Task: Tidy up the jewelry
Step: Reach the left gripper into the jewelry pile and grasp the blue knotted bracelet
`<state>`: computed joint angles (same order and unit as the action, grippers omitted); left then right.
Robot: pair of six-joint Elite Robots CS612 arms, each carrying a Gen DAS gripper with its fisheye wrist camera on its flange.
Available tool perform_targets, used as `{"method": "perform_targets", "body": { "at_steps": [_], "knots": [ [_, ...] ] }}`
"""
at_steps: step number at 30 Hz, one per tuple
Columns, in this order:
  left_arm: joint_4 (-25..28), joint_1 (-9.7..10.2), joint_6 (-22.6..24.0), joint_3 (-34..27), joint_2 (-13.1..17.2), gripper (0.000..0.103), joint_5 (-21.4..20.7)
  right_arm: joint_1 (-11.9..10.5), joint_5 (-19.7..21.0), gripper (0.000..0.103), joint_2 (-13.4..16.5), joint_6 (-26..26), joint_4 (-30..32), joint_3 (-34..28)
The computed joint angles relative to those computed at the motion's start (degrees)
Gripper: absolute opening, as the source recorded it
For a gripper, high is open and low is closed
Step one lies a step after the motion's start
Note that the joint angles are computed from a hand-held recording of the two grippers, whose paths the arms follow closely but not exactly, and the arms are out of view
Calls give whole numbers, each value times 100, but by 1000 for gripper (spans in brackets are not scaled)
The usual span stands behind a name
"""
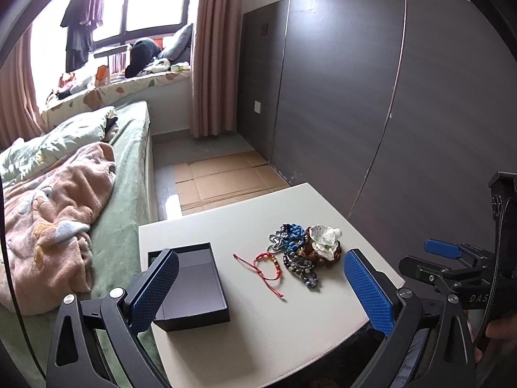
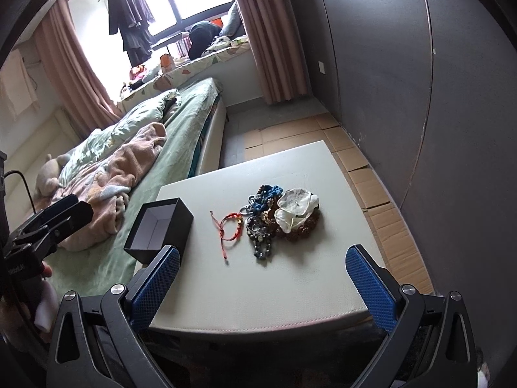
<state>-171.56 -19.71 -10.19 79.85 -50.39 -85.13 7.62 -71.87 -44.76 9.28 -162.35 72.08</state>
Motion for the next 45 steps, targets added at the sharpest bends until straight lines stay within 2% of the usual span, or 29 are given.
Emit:
{"method": "perform_targets", "body": {
  "at_steps": [5, 9, 14, 19, 22, 23, 26, 29, 31, 33, 39, 41, 43, 45],
  "knots": [
    [419, 30, 74, -464, 239, 96, -232, -74, 157, 103, 200, 363, 295, -365],
    [994, 90, -28, -921, 465, 80, -511, -143, 401, 103, 482, 730, 700, -866],
    [1656, 132, -226, -1469, 749, 71, -797, -175, 565, 101, 690, 924, 1068, -1246],
    [2294, 148, -280, -2083, 1077, 67, -1081, -233, 715, 88, 990, 1264, 1677, -1815],
    [2761, 142, -268, -2516, 1307, 64, -1217, -286, 788, 86, 1275, 1762, 2008, -2299],
    [2920, 144, -266, -2652, 1378, 63, -1282, -300, 837, 80, 1348, 1836, 2057, -2390],
    [3379, 132, -194, -3060, 1610, 56, -1348, -321, 1037, 70, 1491, 1906, 2076, -2523],
    [3808, 151, -226, -3469, 1862, 50, -1481, -318, 1123, 61, 1651, 1863, 2358, -2721],
    [4025, 181, -302, -3686, 2009, 41, -1663, -339, 1235, 60, 1738, 1915, 2442, -2825],
    [4107, 207, -329, -3796, 2113, 41, -1853, -342, 1129, 60, 1791, 2023, 2460, -2882],
    [4376, 231, -279, -4047, 2340, 41, -2226, -360, 1234, 60, 1923, 2246, 2664, -3029],
    [4457, 229, -279, -4091, 2378, 35, -2223, -355, 1229, 60, 1945, 2244, 2696, -3068],
    [4531, 248, -347, -4162, 2441, 20, -2355, -334, 1229, 60, 1993, 2213, 2713, -3146],
    [4506, 278, -413, -4178, 2478, 10, -2574, -320, 1216, 60, 2024, 2198, 2762, -3211]
  ]
}}
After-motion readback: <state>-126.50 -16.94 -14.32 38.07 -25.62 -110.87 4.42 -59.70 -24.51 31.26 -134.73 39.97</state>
